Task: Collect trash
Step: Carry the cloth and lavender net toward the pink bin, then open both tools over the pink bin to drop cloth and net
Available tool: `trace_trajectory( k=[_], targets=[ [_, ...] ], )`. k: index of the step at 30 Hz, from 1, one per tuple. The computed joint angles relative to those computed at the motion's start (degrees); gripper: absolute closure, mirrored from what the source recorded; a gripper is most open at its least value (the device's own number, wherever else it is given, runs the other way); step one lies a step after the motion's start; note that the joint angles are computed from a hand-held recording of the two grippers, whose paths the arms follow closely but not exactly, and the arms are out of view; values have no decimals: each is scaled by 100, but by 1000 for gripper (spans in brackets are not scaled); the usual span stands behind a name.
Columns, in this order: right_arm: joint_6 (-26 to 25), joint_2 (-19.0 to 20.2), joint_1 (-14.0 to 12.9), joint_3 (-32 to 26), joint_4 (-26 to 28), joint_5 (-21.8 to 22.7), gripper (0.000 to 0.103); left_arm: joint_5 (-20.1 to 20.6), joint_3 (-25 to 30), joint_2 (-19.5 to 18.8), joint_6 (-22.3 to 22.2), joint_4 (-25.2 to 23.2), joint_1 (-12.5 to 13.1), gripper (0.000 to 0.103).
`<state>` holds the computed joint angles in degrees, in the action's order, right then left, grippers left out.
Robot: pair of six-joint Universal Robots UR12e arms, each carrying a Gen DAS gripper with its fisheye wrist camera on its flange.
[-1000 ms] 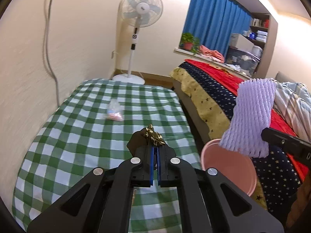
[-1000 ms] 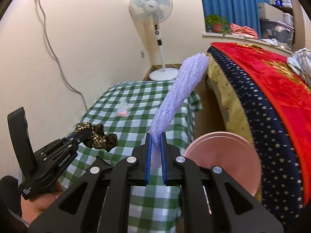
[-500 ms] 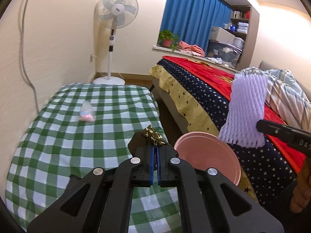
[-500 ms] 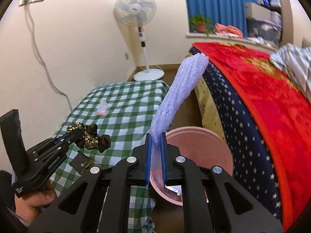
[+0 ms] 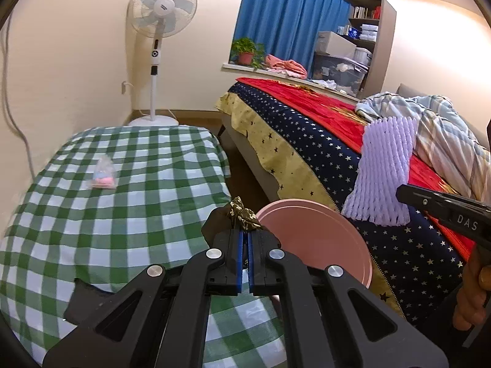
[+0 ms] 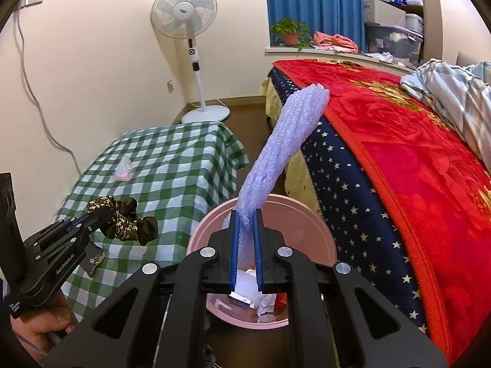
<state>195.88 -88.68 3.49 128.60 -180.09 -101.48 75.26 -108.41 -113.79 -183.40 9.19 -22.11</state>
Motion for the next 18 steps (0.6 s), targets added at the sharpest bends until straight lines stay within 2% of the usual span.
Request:
trace_trajectory(
  k=[6, 18],
  targets=[
    [29, -11, -87, 17, 60, -12, 94, -147, 116, -110, 68, -39, -87, 101],
    [66, 78, -78, -54, 348, -193, 94, -429, 311, -310, 70, -128, -213, 101]
  ],
)
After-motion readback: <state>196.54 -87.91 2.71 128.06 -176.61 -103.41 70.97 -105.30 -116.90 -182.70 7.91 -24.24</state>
